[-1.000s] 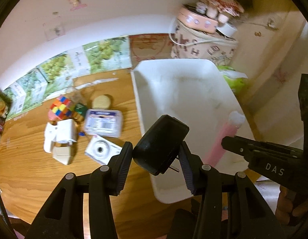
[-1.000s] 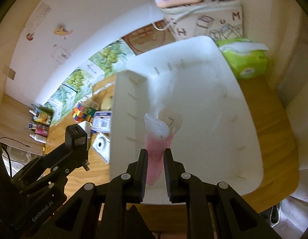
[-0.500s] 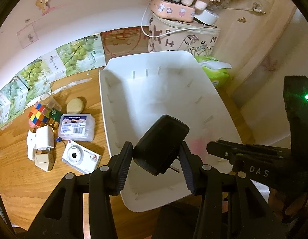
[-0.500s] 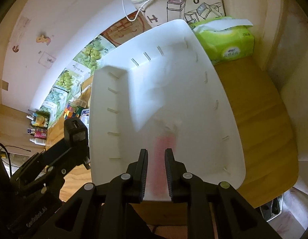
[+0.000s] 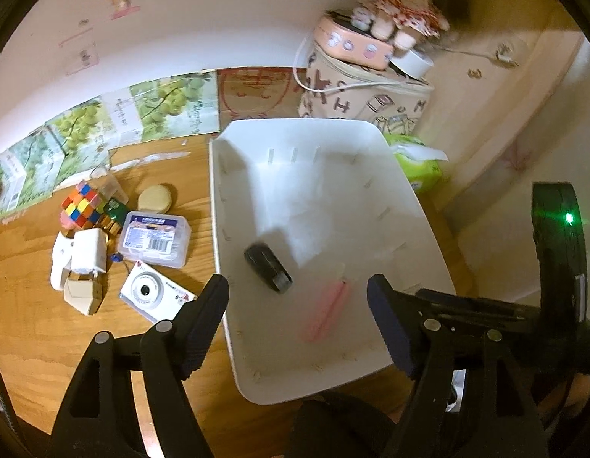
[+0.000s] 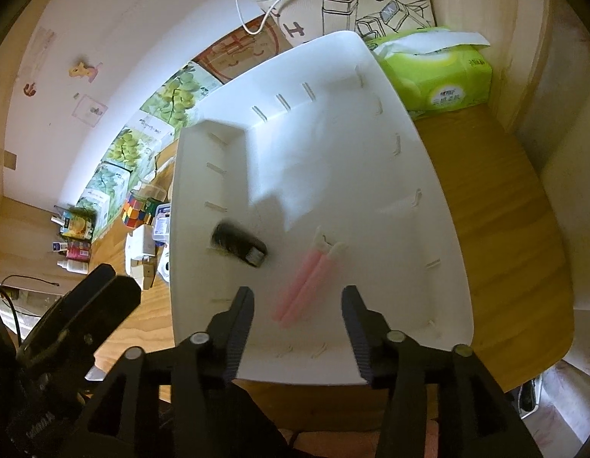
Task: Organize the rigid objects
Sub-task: 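Open the left tool over the white tray while the right tool releases the toothbrush into it, then withdraw both open tools from the white tray back over the desk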
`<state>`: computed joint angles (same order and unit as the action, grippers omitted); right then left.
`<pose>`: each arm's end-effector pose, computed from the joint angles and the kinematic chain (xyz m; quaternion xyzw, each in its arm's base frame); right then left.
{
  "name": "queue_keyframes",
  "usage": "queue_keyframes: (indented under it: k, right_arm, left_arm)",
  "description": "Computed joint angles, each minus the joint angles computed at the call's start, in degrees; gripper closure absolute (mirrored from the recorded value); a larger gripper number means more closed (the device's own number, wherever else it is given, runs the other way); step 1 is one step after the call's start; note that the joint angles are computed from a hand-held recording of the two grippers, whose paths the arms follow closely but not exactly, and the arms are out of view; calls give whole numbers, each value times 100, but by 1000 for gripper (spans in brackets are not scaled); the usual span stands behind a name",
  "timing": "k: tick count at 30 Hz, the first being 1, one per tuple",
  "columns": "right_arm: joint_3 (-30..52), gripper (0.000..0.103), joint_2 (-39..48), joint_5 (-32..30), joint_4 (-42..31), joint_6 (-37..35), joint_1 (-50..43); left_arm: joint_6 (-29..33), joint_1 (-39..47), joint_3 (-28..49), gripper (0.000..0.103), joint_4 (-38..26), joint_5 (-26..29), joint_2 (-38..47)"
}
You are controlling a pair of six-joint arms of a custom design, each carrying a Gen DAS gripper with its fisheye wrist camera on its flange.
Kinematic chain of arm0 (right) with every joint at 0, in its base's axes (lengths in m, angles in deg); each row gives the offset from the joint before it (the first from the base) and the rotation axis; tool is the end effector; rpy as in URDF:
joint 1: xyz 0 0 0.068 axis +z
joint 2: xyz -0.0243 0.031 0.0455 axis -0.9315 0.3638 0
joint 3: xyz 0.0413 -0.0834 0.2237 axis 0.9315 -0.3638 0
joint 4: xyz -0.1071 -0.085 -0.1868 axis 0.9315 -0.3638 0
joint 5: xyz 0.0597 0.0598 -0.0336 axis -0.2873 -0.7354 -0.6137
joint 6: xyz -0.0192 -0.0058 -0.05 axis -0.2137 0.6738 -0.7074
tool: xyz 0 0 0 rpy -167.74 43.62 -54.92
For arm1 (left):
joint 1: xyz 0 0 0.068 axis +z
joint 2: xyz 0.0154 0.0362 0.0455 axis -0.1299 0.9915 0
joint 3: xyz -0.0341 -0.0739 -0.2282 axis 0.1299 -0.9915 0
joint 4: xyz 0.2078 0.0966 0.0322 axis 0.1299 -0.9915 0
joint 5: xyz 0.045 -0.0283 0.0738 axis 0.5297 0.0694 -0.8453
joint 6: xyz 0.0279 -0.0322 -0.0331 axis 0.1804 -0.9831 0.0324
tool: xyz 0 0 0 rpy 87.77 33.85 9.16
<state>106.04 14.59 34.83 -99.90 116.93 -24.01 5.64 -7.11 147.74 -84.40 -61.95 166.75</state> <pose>0.1880 0.1785 0.1373 0.2675 0.9270 0.1824 0.1895 0.2616 -0.0133 0.2041 0.2765 0.9240 -0.1615 0.2090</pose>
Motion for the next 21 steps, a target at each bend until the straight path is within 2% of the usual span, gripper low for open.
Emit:
queue_keyframes:
  k: [11, 13, 15, 21]
  right_arm:
    - [307, 47, 228, 336, 58, 155, 430]
    - [456, 46, 334, 409, 70, 135, 501]
    - [630, 39, 457, 480, 65, 100, 565]
    - [1277, 39, 915, 702, 35, -37, 780]
  left_arm:
    - [-3, 783, -11, 25, 48, 209, -64]
    - [19, 912, 11, 25, 65, 159, -32]
    - [47, 1104, 71, 25, 74, 147, 18]
    - [252, 1725, 387, 25, 0, 197, 324]
